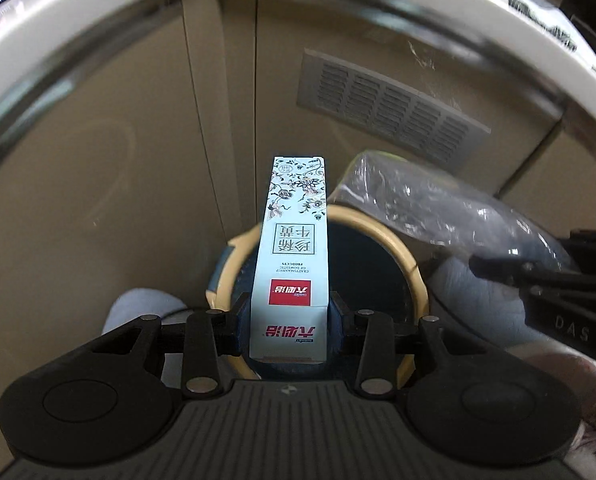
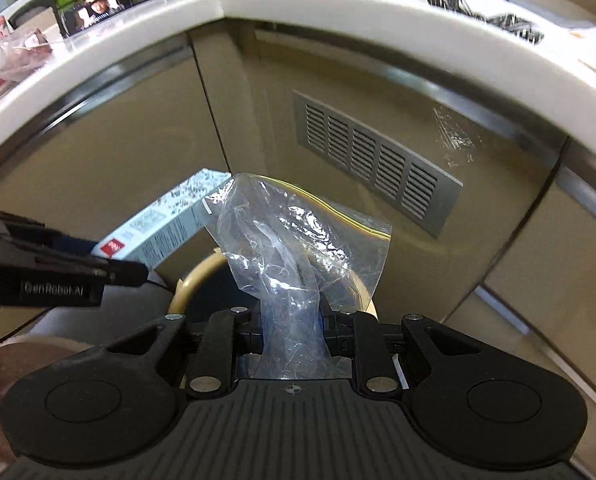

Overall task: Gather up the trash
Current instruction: 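Carry the carton and plastic bag down into the blue bin with both grippers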

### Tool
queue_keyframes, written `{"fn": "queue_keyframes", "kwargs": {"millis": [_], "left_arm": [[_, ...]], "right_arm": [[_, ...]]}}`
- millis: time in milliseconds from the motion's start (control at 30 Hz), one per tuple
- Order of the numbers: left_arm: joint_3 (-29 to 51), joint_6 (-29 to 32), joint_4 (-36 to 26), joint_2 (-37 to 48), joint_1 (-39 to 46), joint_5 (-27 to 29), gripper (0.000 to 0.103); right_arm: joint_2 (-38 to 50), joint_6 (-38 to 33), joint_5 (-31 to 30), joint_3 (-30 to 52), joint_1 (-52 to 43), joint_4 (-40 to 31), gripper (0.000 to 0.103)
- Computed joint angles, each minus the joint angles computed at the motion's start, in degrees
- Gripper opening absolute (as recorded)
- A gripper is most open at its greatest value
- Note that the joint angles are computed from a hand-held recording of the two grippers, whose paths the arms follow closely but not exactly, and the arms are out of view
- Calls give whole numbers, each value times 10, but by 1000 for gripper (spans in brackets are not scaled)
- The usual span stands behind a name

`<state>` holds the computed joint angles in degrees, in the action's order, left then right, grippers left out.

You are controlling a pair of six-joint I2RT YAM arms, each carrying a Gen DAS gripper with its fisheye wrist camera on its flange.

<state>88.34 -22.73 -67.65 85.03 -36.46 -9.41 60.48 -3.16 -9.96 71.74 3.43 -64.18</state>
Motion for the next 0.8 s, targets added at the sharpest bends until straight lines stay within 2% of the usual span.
{"fn": "queue_keyframes", "kwargs": {"millis": [200, 400, 800], "left_arm": [[-3, 16, -8, 20, 14, 26, 42], [10, 22, -18, 41, 1, 24, 42], [-11, 31, 2, 59, 8, 30, 42]], "right_arm": [[13, 3, 7, -12, 8, -2, 22], [38, 2, 24, -17, 23, 7, 22], [67, -8, 46, -39, 47, 47, 22]]}}
